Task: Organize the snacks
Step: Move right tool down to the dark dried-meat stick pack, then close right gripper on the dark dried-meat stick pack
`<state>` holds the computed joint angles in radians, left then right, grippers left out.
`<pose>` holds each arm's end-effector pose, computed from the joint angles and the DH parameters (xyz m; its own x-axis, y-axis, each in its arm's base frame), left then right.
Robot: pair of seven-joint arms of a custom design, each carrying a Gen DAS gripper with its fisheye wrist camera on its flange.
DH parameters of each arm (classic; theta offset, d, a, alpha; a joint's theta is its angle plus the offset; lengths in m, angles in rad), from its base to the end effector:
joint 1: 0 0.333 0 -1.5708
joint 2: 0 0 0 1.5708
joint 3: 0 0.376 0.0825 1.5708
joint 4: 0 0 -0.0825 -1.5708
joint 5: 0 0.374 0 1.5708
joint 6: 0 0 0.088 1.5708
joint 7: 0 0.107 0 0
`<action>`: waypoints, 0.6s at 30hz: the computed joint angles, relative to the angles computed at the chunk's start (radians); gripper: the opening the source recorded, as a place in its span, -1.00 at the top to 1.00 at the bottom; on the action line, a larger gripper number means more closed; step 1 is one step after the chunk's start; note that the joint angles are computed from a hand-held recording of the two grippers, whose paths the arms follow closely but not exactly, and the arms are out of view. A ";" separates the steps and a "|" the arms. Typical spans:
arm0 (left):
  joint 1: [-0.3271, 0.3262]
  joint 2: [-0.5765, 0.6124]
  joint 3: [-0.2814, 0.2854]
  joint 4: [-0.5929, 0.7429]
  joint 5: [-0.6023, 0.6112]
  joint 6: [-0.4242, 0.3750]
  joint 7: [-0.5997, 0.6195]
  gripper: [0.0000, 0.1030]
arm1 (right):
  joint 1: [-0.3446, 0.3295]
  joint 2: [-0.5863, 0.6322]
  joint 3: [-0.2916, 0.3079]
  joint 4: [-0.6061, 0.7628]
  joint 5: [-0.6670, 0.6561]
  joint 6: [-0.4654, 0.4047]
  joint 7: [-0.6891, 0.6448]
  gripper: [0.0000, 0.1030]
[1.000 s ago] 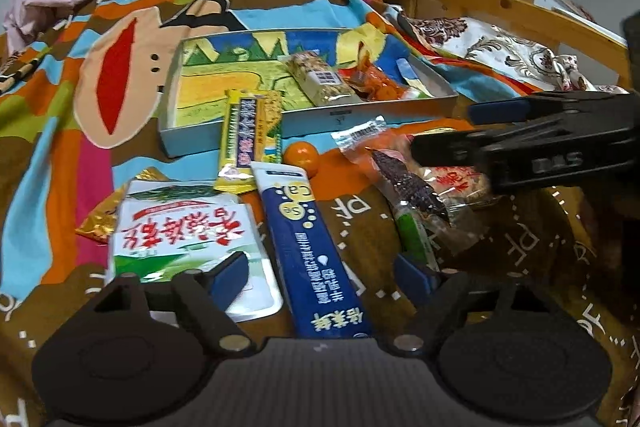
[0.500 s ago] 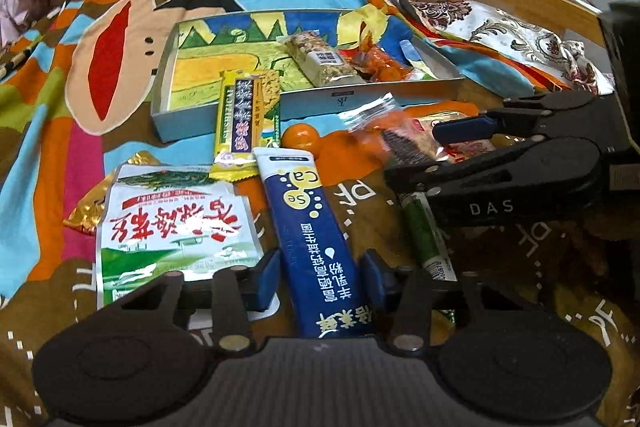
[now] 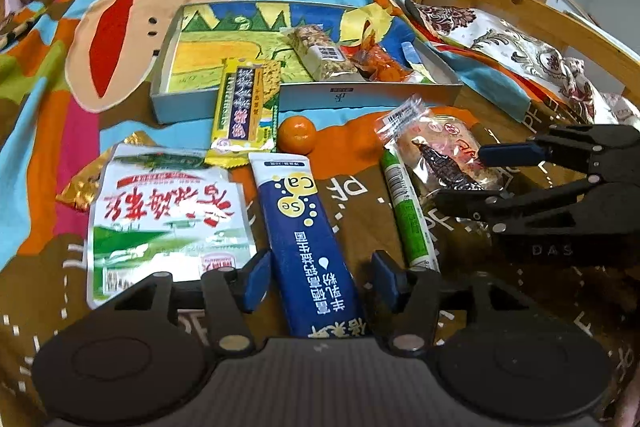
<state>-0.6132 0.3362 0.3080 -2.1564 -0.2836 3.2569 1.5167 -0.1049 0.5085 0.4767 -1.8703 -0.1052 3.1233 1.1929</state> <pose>0.6016 -0.1784 0.4056 -0.0595 -0.9918 0.1134 -0.7157 -0.0368 -0.6974 0.6744 0.2108 0.4227 0.6021 -0.7884 0.1260 -0.4928 -0.4911 -0.7183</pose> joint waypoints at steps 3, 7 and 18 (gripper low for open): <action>0.046 0.003 -0.044 0.003 -0.004 0.006 0.003 -0.13 | 0.013 -0.022 -0.026 -0.023 0.006 -0.007 0.015 -0.46; 0.034 0.005 -0.030 0.000 -0.020 0.010 -0.003 0.04 | 0.093 -0.045 -0.119 -0.052 -0.025 0.026 0.040 -0.44; 0.002 0.002 -0.003 -0.004 -0.042 0.013 0.007 0.07 | 0.119 -0.077 -0.159 -0.091 -0.122 0.052 0.107 -0.33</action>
